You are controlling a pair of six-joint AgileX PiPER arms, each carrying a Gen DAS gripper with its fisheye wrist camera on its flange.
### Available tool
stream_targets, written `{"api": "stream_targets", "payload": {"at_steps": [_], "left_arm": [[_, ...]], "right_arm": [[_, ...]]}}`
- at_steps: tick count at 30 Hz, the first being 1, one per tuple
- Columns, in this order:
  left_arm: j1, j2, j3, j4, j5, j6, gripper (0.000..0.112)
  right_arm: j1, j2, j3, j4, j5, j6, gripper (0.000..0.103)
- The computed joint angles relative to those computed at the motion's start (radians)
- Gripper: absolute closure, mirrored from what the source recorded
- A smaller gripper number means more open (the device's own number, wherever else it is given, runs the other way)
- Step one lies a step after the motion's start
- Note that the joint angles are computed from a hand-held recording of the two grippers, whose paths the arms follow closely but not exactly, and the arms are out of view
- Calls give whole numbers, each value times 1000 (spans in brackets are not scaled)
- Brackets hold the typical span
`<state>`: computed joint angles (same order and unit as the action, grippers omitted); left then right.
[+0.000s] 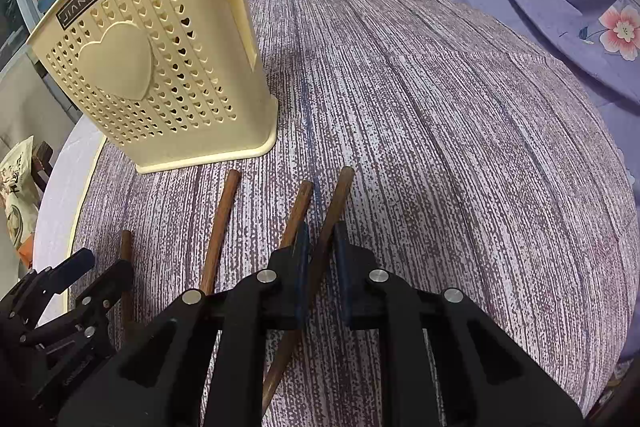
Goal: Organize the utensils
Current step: 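Close the right tool on a brown chopstick while the left approaches another, then grasp a brown chopstick with the left tool while the right lifts its chopstick toward the holder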
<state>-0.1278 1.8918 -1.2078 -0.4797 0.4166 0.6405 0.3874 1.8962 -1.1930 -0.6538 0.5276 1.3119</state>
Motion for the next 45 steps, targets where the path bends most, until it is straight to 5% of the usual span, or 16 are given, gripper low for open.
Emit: {"api": "stream_targets", "payload": {"at_steps": [4,11,22,45], "left_arm": [[-42,-7,14,120,-33,-102,56],[-59,-21,31,131,-41,-119,70],[-51,-15,25,90,-46,-97,102],[-17,21,-34,-34,7,0,103]], "right_arm": [[6,5,-2,-25,4,18,90],[22,9,-3,-65,19,58,91],[15,-4,20,-80,-9,82,92],[-2,-19,51,-114,-66,131,93]]}}
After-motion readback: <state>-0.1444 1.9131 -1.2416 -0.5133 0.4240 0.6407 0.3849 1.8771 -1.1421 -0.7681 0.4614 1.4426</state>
